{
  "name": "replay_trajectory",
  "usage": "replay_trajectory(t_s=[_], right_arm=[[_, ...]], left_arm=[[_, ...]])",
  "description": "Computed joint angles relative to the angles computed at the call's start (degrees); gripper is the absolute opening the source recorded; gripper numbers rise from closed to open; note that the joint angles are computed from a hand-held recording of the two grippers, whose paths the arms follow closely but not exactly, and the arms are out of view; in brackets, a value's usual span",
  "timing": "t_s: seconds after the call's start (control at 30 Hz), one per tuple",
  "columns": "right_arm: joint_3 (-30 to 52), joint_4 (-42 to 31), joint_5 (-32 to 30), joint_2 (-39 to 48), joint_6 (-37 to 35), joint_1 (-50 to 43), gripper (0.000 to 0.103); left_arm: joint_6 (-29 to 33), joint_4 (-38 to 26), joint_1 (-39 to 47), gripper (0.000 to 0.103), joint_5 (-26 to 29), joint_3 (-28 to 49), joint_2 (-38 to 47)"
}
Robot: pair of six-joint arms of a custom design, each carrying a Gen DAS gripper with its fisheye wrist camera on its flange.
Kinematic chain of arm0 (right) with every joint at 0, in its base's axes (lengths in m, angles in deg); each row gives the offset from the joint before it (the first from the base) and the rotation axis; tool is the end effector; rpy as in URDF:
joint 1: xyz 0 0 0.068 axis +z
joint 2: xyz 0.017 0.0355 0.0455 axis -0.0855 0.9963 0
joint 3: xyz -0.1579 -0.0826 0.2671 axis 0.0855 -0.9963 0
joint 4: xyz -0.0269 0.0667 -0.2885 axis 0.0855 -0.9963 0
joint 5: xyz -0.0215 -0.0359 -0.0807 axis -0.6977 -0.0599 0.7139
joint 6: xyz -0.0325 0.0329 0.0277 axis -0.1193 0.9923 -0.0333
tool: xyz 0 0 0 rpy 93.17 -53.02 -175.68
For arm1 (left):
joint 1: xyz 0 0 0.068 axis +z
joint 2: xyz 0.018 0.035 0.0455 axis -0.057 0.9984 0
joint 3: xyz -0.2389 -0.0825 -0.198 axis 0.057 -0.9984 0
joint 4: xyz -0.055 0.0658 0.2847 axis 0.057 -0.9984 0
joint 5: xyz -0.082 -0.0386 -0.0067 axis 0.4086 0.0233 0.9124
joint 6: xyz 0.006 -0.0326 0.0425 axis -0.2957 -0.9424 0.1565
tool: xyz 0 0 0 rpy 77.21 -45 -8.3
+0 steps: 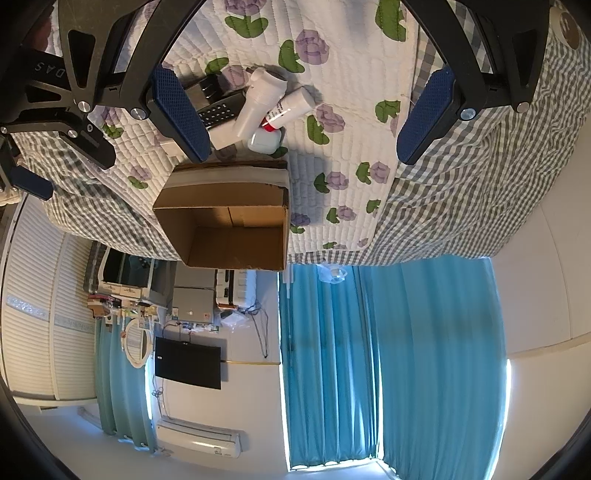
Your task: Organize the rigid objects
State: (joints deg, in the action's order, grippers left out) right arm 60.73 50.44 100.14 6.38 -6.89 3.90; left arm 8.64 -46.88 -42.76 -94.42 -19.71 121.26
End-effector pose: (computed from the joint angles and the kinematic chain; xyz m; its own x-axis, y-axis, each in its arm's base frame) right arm 0.2007 0.0230 0.1563 -0.5050 -0.0681 -0.8604 0.0450 0.9934 -0.1051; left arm 0.2307 -0.1691 0.1792 -0.4600 0.1166 -0.8802 0.1710 0.9844 0.0410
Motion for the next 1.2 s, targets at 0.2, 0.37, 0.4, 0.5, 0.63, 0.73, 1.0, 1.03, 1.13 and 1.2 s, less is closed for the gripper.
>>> replay_trajectory(t_s=[0.2, 0.37, 0.4, 0.5, 0.63, 0.73, 1.0, 1.03, 1.13, 1.2], right_arm=[[2.2, -5.1, -1.3, -0.3, -1.3, -1.6, 0.103], [2.8, -2.1, -1.5, 9.8, -8.3, -3.9, 0.103], [3.0, -0.8, -1.2, 13.0, -9.4, -3.9, 0.103], [4.3, 4.2, -0.8, 25.8, -11.9, -4.4, 0.097], [9.0, 4.1, -1.0, 37.5, -14.4, -3.1, 0.091], [13.5, 2.9, 0.9, 44.9, -15.7, -1.4, 0.087], [15.5, 5.6, -2.1, 46.6, -14.9, -4.1, 0.063], [15.6, 5.8, -3.6, 46.2, -14.7, -5.0, 0.063], [18.3, 4.3, -8.5, 47.1, -14.2, -7.8, 0.06], [21.2, 2.0, -11.6, 48.9, -14.0, -9.0, 0.053]], left_arm=[[-0.1, -4.8, -0.3, 0.103, 0.9, 3.1, 1.1], [-1.1, -6.4, 0.1, 0.103, 1.1, 5.4, 7.1], [-1.6, -7.0, 0.2, 0.103, 1.3, 6.2, 9.1], [-2.8, -9.1, 0.5, 0.103, 2.1, 8.9, 15.3], [-4.0, -12.6, 0.9, 0.103, 2.5, 12.6, 21.6], [-4.4, -13.3, 1.5, 0.103, 3.1, 13.8, 24.1], [-4.8, -16.3, 3.6, 0.103, 7.2, 17.7, 27.9], [-4.7, -16.7, 3.6, 0.103, 7.3, 18.4, 28.4], [-3.8, -17.1, 3.5, 0.103, 7.8, 20.2, 29.9], [-3.3, -17.9, 3.7, 0.103, 8.2, 21.5, 30.9]])
